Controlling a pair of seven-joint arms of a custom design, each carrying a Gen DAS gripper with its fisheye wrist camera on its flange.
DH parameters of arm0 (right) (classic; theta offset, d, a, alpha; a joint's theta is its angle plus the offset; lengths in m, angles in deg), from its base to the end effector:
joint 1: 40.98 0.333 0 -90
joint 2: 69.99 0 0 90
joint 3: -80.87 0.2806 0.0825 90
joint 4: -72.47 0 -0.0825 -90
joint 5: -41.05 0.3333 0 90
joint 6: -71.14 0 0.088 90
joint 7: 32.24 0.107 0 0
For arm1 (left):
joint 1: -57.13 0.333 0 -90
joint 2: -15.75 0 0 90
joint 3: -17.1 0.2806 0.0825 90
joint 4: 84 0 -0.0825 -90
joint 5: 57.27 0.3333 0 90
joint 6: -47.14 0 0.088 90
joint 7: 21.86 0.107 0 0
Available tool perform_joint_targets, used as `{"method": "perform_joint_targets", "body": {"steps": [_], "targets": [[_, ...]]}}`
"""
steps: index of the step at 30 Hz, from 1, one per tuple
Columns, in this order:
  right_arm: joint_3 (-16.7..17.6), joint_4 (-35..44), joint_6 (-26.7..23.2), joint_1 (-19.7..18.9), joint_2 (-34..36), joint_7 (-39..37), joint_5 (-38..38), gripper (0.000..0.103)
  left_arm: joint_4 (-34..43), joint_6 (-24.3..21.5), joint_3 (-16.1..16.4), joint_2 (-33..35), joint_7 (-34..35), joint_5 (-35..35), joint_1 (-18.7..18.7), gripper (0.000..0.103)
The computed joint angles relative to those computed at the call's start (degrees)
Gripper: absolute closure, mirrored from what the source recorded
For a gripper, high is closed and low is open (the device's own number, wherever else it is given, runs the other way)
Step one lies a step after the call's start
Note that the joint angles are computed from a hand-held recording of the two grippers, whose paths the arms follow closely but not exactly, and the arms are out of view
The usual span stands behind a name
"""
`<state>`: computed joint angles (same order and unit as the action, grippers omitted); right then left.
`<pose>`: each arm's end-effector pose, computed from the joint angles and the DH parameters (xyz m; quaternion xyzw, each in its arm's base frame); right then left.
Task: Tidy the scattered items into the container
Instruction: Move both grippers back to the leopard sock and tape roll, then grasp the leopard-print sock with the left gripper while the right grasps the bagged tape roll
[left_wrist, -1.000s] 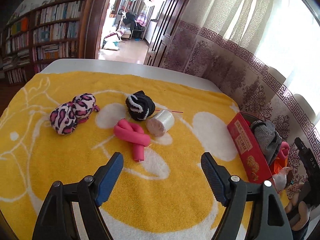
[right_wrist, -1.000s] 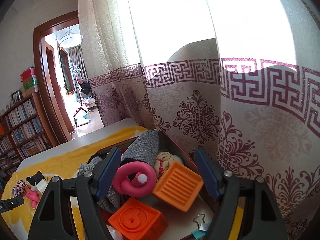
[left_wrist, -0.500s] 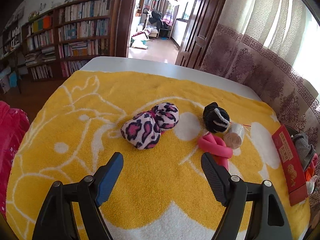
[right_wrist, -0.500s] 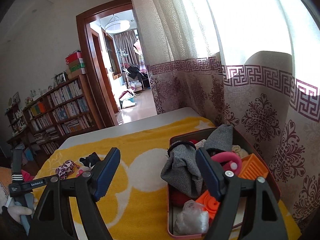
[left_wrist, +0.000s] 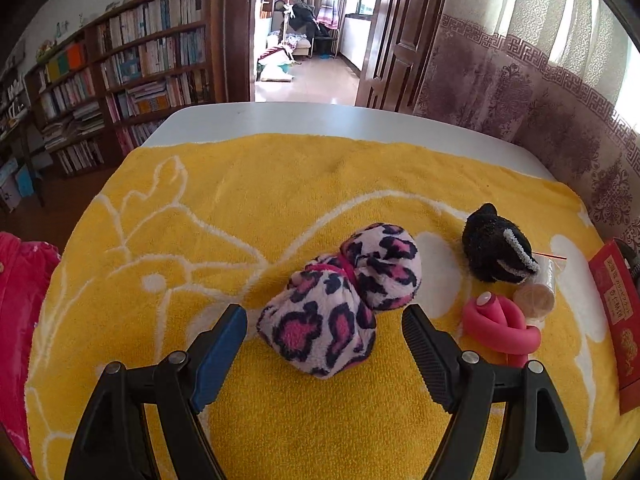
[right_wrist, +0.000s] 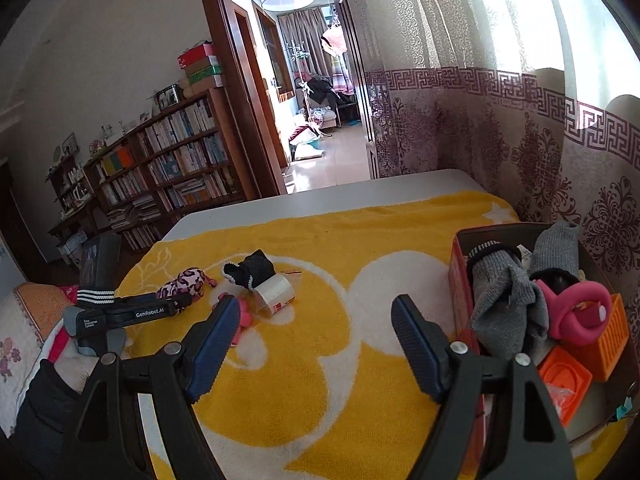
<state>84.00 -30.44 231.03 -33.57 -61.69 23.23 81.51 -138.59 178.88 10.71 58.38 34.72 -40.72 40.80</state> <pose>0.5929 0.0780 0.5402 -0.6941 0.5560 -0.1899 0.4160 0.6826 -0.2436 0.4875 -0.7091 0.6323 -0.2538 0.1815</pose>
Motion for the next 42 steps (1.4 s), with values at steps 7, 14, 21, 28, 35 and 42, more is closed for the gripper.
{"method": "perform_joint_targets", "body": {"steps": [7, 14, 21, 28, 35, 42], "targets": [[-0.16, 8.55, -8.37, 0.65, 6.5, 7.57, -6.33, 0.022, -5.82, 6.49, -1.7, -1.96, 0.21, -3.12, 2.55, 0.022], [0.21, 18.99, -15.37, 1.38, 14.35, 15.12, -11.51, 0.022, -12.34, 11.56, -2.58, -5.59, -0.56, -5.17, 4.13, 0.052], [-0.14, 27.51, -17.8, 2.33, 20.91, 20.62, -16.74, 0.022, -17.8, 17.01, -2.82, -9.42, -1.36, -4.49, 4.33, 0.052], [-0.43, 39.5, -22.5, 3.56, 29.3, 24.38, -21.72, 0.022, -15.71, 15.09, -3.39, -8.04, -0.01, -5.12, 4.13, 0.052], [-1.46, 48.04, -24.79, 5.12, 35.82, 27.16, -26.78, 0.022, -11.11, 10.35, -3.11, -4.8, 0.07, -6.26, 3.93, 0.05], [-0.64, 44.73, -23.49, 4.44, 34.35, 26.03, -26.49, 0.048, -11.18, 11.1, -2.16, -4.63, -0.67, -4.68, 3.09, 0.05]]}}
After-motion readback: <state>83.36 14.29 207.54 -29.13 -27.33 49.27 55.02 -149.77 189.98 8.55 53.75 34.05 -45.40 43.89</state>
